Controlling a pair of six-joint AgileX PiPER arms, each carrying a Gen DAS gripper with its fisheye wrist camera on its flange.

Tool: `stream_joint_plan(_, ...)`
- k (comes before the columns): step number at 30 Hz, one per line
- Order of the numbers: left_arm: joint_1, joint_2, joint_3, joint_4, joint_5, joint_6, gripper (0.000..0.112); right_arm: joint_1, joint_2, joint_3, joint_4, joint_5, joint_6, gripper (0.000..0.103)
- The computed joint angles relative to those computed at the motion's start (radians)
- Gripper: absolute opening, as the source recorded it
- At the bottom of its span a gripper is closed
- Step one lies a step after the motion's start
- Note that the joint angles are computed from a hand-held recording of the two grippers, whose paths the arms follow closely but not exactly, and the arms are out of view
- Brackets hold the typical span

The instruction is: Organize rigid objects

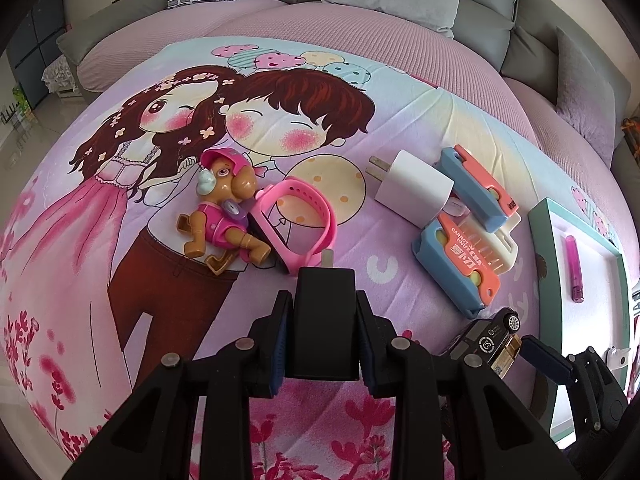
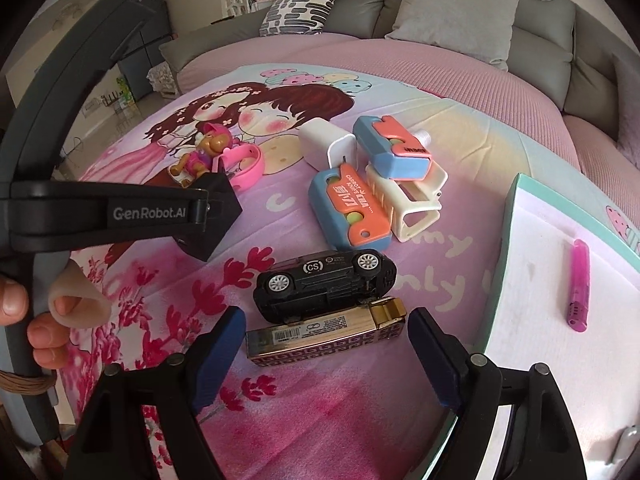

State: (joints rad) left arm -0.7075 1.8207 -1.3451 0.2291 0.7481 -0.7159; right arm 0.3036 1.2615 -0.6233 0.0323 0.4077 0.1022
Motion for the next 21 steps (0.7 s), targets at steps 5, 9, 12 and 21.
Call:
stream_joint_plan(5, 0.005, -0.016, 0.023, 0.0, -0.009, -0.003, 0.031, 0.013, 0.0, 0.011, -0.013, -0.01, -0.036, 0.086)
stream_joint_plan(9, 0.007, -0.028, 0.039, 0.007, -0.011, -0.011, 0.031, 0.023, 0.009, 0.015, -0.025, -0.02, -0.041, 0.086)
stream_joint_plan(12, 0.009, -0.035, 0.048, 0.009, -0.008, -0.013, 0.031, 0.039, 0.019, 0.016, -0.073, -0.026, -0.009, 0.087)
stream_joint_plan(21, 0.002, -0.042, 0.051, 0.016, 0.006, -0.017, 0.031, 0.059, 0.039, 0.019, -0.165, -0.052, 0.101, 0.087)
